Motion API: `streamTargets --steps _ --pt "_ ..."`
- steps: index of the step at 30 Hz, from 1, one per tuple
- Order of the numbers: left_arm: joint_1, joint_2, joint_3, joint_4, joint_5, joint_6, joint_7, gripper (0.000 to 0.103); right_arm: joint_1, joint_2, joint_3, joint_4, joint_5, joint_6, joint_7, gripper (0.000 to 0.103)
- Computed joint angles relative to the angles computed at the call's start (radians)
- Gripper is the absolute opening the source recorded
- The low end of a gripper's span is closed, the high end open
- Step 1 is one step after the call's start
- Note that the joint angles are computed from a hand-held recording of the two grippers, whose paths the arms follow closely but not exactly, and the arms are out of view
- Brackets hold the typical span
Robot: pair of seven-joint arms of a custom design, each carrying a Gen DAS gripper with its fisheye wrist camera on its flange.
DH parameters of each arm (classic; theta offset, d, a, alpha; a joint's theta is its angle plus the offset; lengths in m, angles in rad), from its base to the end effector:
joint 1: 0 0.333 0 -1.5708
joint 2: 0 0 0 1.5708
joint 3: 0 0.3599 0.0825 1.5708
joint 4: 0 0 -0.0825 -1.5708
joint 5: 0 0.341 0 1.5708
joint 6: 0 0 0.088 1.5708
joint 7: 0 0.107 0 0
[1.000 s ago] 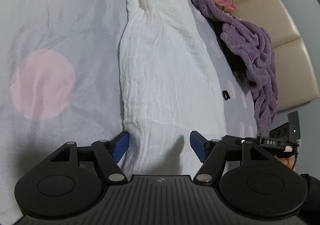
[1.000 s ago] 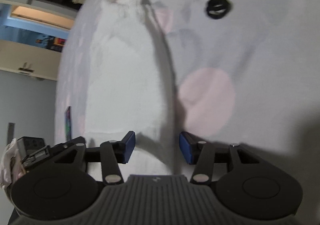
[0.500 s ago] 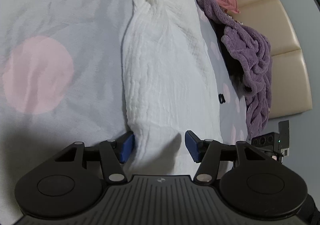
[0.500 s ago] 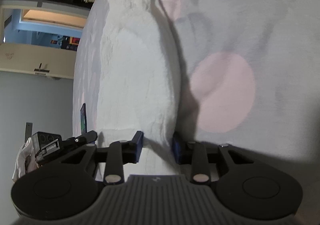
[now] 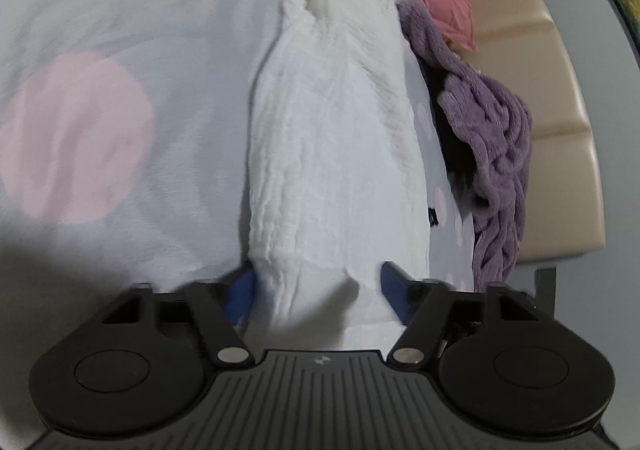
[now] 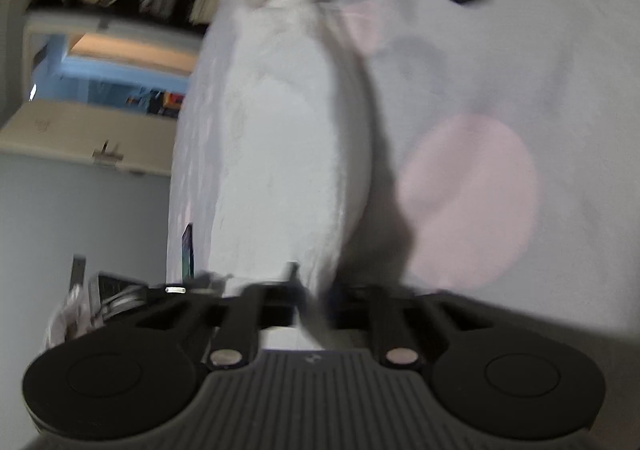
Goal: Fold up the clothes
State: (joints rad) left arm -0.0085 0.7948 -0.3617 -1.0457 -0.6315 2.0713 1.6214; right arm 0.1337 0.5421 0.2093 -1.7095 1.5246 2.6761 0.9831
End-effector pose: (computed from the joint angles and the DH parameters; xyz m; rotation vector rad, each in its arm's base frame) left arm 0.7476 -0.2006 0.4698 1.7138 -1.7791 0.9287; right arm 0.6563 0.1767 0.3674 -1.1492 1.8201 0.4555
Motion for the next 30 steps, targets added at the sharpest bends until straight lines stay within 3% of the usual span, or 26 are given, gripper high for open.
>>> streamTargets --steps 10,17,23,30 --pt "0.03 -0.057 -0.026 0.054 -0.04 -0.041 0.079 0.006 -0.024 -0.101 -0.014 -0.002 0.073 -0.099 -0.129 0.007" --pt "0.082 -0.222 -0.044 -0.047 -0.193 0.022 0.169 0.006 -0.016 -0.227 -0.051 -0.01 0.126 -0.163 -0.191 0.007" --pt "0.1 -0.402 -0.003 -0.164 -0.293 0.011 0.197 0.006 0.028 -0.365 -0.083 -0.041 0.033 -0.172 -0.112 0.007" --pt "0.085 -0.599 0.075 -0.241 -0.392 -0.015 0.216 0.006 0.095 -0.576 -0.121 -0.115 0.053 -0.123 -0.077 0.007"
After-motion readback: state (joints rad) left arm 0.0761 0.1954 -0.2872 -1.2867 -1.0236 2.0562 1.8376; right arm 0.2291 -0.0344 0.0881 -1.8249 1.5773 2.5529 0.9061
